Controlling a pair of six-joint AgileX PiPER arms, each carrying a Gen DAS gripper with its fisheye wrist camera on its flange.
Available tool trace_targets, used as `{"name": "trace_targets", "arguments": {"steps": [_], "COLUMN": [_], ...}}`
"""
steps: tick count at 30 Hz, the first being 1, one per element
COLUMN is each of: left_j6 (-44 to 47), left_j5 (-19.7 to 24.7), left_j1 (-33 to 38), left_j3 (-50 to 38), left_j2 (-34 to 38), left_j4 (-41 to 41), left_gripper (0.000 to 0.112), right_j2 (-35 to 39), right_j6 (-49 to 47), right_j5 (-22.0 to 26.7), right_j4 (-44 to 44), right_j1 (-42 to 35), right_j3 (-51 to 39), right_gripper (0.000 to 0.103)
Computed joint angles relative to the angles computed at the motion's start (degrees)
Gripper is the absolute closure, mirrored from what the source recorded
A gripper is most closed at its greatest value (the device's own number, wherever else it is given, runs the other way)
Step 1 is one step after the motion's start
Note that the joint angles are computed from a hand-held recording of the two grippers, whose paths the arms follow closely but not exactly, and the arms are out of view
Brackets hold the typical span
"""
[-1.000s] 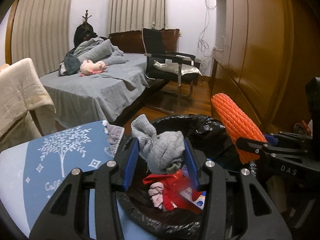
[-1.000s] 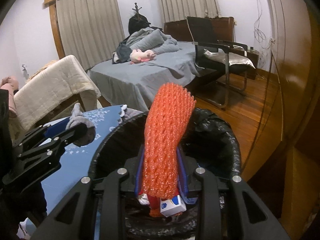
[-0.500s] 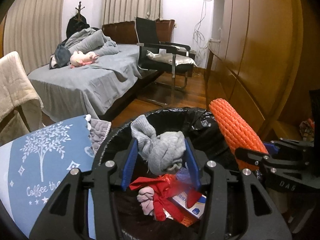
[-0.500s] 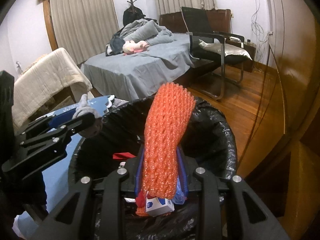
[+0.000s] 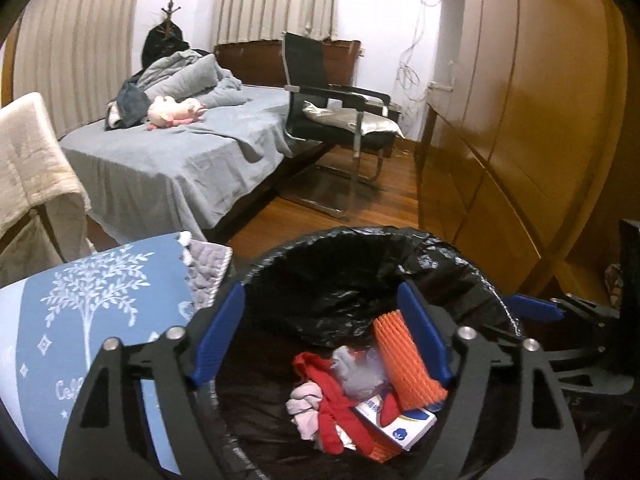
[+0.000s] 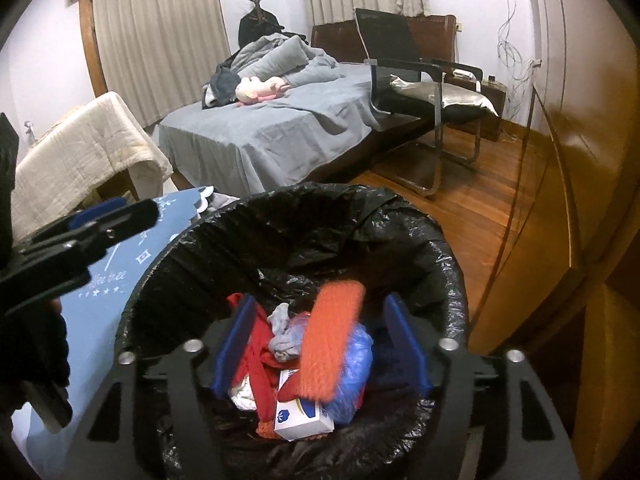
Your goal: Collect trash
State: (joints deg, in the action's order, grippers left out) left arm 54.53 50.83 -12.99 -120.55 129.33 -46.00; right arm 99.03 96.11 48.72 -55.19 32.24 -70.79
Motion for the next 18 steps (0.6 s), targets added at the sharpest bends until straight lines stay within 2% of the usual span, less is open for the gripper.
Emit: {"name": "trace_targets", "arguments": {"steps": [2,7,18], "left_j6": [0.07,1.41,8.37], "left_j5": [-0.23,-1.07,-3.73], "left_j1": [0.71,2.61,7.88], "left_j3": [0.76,4.04,15.44], "left_j2": [-0.81,-3.7,-13.28], "left_j4": [0.13,0.51,-3.41], "left_gripper": [0.027,0.02,0.016], "right_j2": [-0.23,-0.57,-1.26], "right_j6": [0.32,-0.38,-2.89], "right_j5": [1.02,3.79,8.45], "right_j4": [-0.42,-0.9,-0.78], "right_j1": [0.75,2.93,8.29], "right_j3": [-0.22,-2.01,-7.89], "right_gripper": [0.021,0.007,0.006]}}
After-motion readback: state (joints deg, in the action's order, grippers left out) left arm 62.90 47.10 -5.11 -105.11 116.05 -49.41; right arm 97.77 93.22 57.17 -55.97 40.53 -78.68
